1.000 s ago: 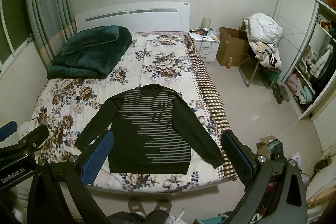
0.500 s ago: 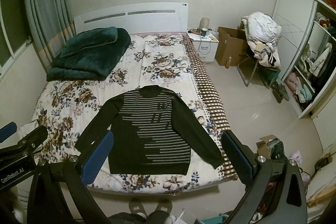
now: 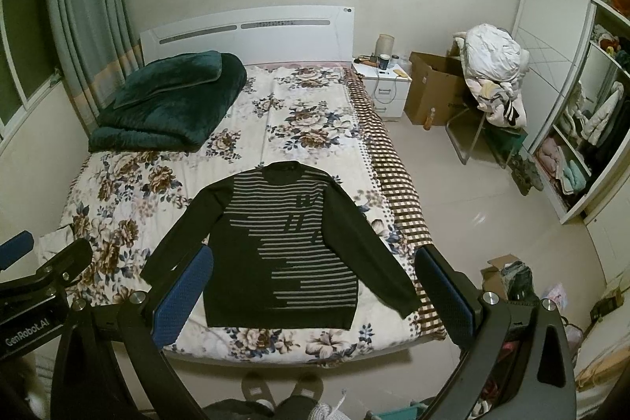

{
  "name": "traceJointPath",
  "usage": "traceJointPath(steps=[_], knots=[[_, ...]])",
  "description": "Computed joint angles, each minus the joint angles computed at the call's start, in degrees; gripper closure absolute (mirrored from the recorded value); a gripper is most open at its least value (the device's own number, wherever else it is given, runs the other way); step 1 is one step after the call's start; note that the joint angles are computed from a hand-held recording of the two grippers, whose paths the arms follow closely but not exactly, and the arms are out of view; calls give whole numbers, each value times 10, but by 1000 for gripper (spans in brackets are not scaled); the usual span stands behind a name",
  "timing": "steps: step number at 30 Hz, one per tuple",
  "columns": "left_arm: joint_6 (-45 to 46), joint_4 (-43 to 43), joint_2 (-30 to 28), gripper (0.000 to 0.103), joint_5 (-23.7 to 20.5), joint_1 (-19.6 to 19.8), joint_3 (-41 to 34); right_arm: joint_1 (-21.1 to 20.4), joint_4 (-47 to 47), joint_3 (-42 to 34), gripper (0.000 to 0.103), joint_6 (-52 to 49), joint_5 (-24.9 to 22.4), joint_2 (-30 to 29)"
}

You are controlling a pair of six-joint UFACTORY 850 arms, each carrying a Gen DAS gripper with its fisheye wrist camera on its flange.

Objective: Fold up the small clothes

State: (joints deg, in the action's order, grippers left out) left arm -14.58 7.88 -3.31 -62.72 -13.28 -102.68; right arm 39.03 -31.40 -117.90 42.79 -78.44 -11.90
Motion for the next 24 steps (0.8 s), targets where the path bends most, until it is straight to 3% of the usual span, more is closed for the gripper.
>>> traceJointPath(steps=[2, 4, 8, 10, 15, 18, 20, 24], knots=[[0, -3, -8, 0, -16, 1, -13, 0, -1, 7, 0, 1, 2, 4], [-2, -1, -39, 0, -35, -5, -72, -1, 1, -20, 0, -7, -8, -9], [-2, -1, -32, 0, -28, -5, -60, -1, 2, -67, 0, -19, -26, -33], [-1, -1, -51, 0, -40, -5, -94, -1, 2, -57, 0, -17, -24, -28], [-1, 0, -45, 0, -43, -5, -85, 0, 4, -65, 0, -17, -32, -32], [0, -2, -43, 0, -36, -4, -81, -14, 12, -196, 0, -63, -77, -95], [-3, 8, -51, 0, -35, -8, -93, -18, 16, -240, 0, -74, -91, -120], [-8, 57, -103, 0, -12, -7, -146, -40, 50, -207, 0, -53, -55, -108]])
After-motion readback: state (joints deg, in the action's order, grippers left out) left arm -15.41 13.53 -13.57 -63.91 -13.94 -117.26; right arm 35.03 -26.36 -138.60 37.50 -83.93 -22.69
